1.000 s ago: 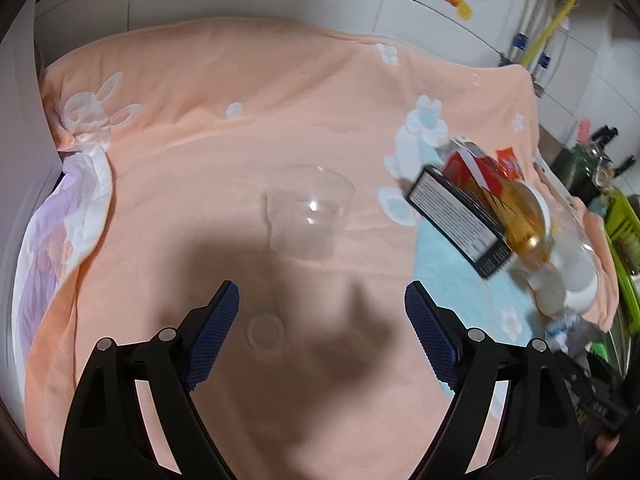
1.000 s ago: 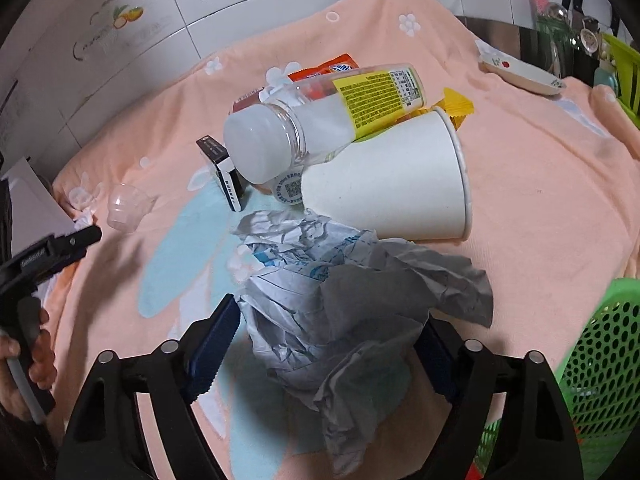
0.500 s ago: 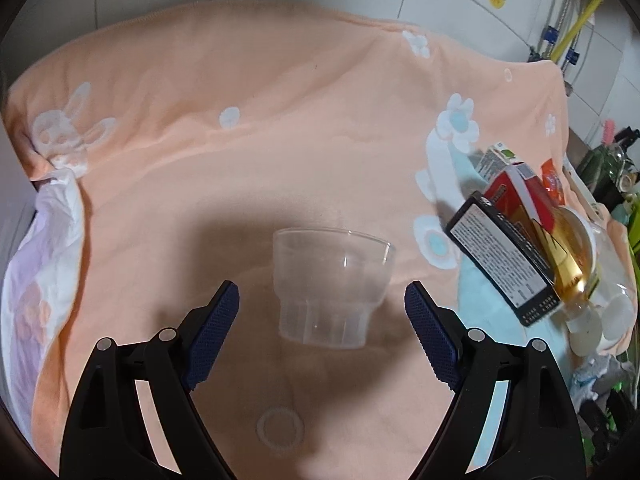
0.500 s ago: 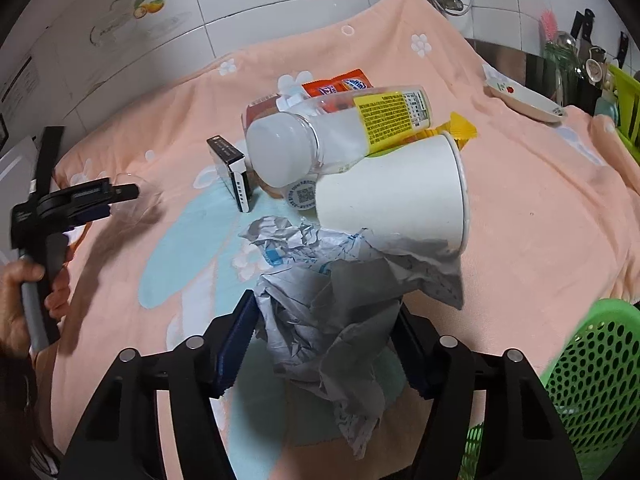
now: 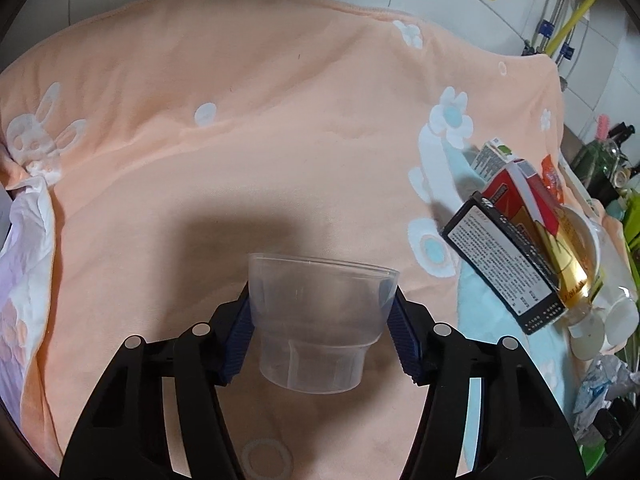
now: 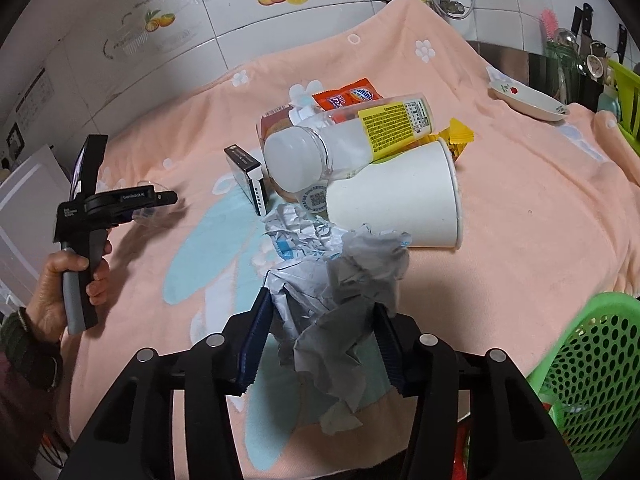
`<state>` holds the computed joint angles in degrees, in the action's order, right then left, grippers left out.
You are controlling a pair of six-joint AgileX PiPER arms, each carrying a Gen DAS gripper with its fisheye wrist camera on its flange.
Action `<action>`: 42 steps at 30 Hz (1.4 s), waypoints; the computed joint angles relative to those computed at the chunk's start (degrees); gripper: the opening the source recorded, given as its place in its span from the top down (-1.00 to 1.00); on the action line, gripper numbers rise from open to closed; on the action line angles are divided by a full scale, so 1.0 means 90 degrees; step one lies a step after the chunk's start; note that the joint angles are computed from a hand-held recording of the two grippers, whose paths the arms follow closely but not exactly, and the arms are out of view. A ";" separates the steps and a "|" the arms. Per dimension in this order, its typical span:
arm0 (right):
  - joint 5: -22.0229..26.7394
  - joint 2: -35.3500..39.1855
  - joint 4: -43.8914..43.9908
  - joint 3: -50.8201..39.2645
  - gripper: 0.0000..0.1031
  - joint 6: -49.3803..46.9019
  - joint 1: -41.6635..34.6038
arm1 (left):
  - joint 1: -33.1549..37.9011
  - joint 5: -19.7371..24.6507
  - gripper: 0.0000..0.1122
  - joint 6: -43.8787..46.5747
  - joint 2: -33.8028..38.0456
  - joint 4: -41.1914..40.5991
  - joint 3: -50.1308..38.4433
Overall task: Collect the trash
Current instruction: 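Drop the crumpled foil into the basket with the right tool while the left carries the clear cup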
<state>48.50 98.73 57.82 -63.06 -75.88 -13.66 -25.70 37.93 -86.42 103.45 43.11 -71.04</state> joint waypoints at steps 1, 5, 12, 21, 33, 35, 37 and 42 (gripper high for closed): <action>0.0042 0.0004 0.0005 -0.0018 0.09 0.0018 -0.0013 | -0.0040 -0.0001 -0.06 -0.0120 -0.0056 0.0081 0.0051; 0.0256 -0.0083 0.0084 0.0032 0.16 -0.0049 -0.0150 | -0.0270 0.0021 -0.06 -0.0565 -0.0320 0.0348 0.0244; 0.0459 -0.0257 0.0188 0.0190 0.20 -0.0227 -0.0356 | -0.0884 0.0365 -0.05 -0.0879 -0.0493 0.0615 0.0218; 0.0884 -0.0555 0.0384 0.0335 0.21 -0.0492 -0.0949 | -0.1864 0.0878 -0.06 -0.1087 -0.0571 0.0874 -0.0097; 0.1081 -0.0425 0.0063 0.0183 0.21 -0.0855 -0.2587 | -0.2968 0.1157 -0.06 -0.0337 0.0332 0.0703 -0.1781; 0.1027 -0.0235 -0.0049 0.0036 0.20 -0.0850 -0.2868 | -0.3060 0.1162 -0.06 -0.0124 0.0561 0.0603 -0.2144; 0.0949 0.0014 -0.0178 -0.0165 0.20 -0.0809 -0.3186 | -0.3183 0.1180 -0.06 0.0202 0.0879 0.0449 -0.2649; 0.0686 0.0581 -0.0524 -0.0656 0.18 -0.0660 -0.3743 | -0.3398 0.1343 -0.06 0.1095 0.1737 -0.0091 -0.4056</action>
